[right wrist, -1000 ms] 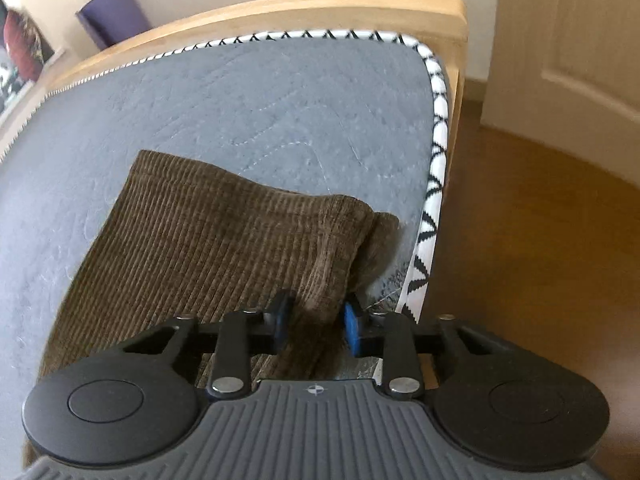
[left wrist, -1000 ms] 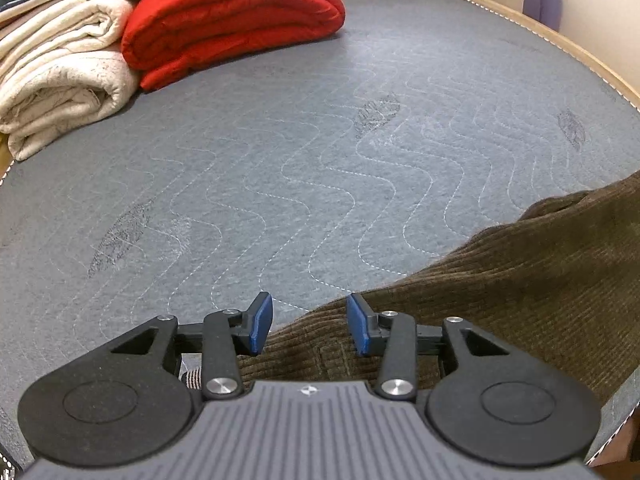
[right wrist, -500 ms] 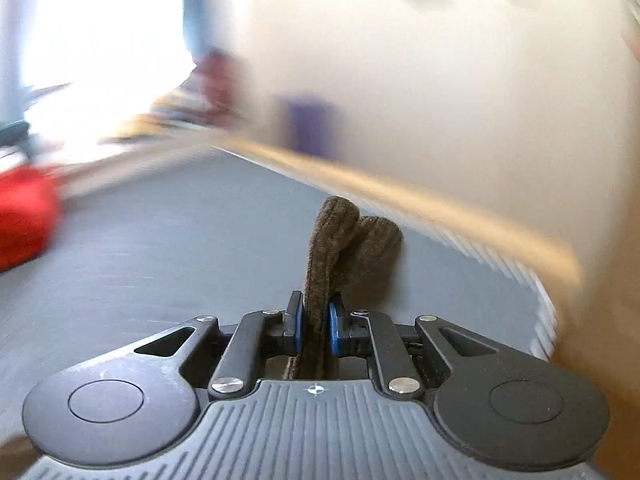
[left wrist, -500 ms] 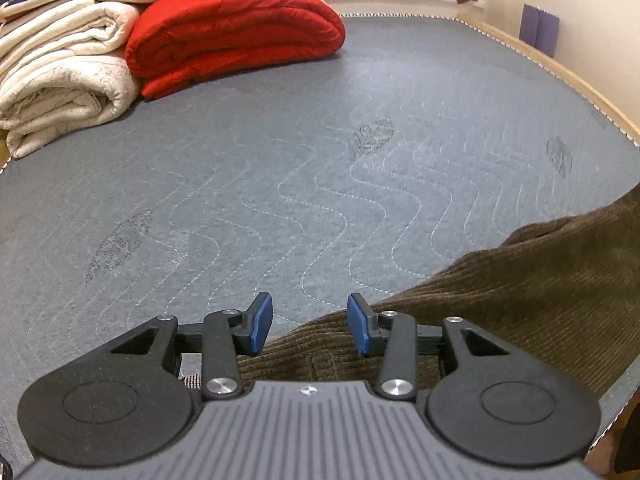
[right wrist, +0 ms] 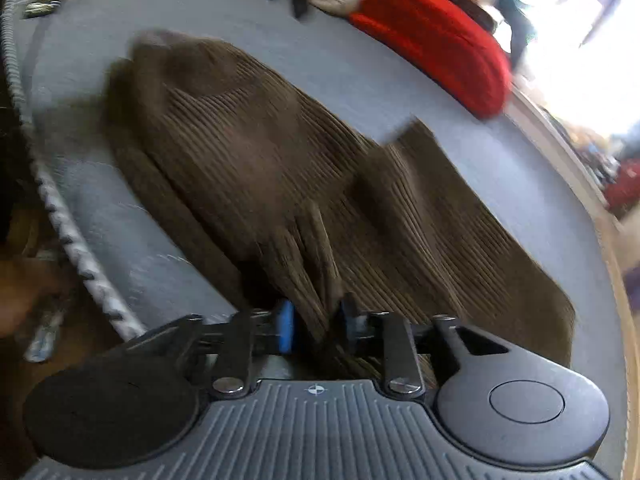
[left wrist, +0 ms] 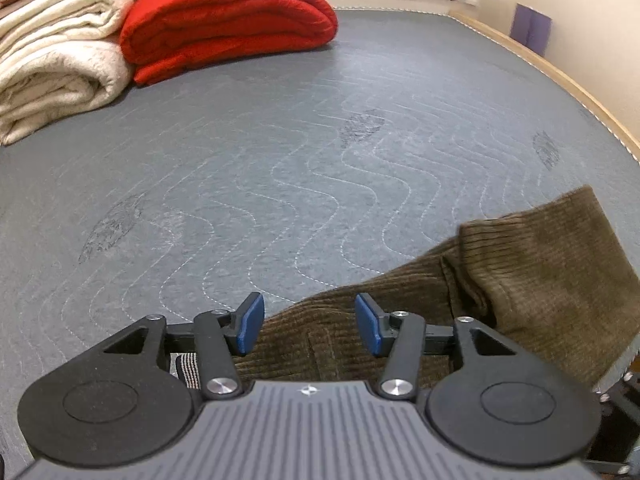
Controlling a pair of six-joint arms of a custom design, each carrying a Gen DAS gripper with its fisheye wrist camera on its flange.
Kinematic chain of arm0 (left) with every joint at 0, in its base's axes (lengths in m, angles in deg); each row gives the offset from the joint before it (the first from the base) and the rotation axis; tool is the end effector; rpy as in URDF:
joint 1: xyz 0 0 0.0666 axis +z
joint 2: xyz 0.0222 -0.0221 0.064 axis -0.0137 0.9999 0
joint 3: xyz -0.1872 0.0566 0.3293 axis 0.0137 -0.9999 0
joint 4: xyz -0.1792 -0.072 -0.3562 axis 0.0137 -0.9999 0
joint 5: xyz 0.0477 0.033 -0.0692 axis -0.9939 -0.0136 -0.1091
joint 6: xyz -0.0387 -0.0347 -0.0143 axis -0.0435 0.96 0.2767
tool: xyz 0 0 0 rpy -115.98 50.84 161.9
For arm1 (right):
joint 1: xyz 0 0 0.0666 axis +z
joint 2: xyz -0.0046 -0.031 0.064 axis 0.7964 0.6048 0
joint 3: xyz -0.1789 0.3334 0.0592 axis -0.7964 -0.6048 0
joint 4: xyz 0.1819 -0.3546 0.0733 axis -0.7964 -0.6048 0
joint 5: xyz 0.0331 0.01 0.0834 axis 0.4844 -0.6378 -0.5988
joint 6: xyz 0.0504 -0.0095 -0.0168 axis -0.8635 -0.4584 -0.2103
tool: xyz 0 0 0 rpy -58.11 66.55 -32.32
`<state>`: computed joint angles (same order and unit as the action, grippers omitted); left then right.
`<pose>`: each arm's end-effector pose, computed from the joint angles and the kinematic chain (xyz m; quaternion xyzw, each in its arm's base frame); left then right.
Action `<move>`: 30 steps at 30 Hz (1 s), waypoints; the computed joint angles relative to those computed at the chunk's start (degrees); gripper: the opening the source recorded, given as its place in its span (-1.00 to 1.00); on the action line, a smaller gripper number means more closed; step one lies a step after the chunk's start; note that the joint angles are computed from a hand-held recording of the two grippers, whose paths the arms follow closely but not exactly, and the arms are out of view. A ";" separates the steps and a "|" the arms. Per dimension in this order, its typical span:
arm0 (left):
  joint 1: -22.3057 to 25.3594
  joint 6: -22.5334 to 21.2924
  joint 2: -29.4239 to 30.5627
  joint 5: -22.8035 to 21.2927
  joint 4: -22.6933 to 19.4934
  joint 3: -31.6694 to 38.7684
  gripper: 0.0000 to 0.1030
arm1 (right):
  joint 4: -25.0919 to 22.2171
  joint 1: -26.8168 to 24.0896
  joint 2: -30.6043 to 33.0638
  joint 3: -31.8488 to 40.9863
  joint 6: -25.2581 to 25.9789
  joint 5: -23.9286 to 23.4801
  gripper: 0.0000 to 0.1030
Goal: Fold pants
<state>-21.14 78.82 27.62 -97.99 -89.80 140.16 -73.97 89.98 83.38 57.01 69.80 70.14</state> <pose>0.4352 -0.1464 0.3857 -0.1445 0.9371 0.0750 0.3089 0.3937 0.3019 0.3196 -0.5778 0.7290 0.0358 0.3654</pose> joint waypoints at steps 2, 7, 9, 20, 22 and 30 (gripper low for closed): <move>0.02 -0.75 -0.18 0.23 0.44 -0.24 0.11 | -2.06 -0.99 -1.00 1.25 -1.70 -4.83 -0.36; -0.08 -0.22 -0.18 1.05 0.48 -0.55 0.11 | -3.81 -3.13 -1.07 2.94 -9.82 -9.18 -0.16; -0.25 -0.23 0.20 1.28 0.44 -0.32 0.11 | -4.19 -3.29 0.66 3.83 -11.40 -8.37 -0.16; 1.03 4.15 2.64 10.82 3.60 0.88 0.11 | 1.27 -3.56 1.37 4.45 -11.45 -12.70 -0.75; 2.52 8.50 2.46 16.37 6.26 0.04 0.09 | -0.39 -4.64 -0.63 3.54 -6.53 -16.01 -0.75; 4.39 14.66 9.75 30.97 11.95 3.50 0.08 | -4.70 -4.42 -1.01 1.02 -0.96 -14.77 -0.47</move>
<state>-16.75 93.48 37.37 -67.02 -77.85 143.66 -78.67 85.56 82.37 58.03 68.84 55.38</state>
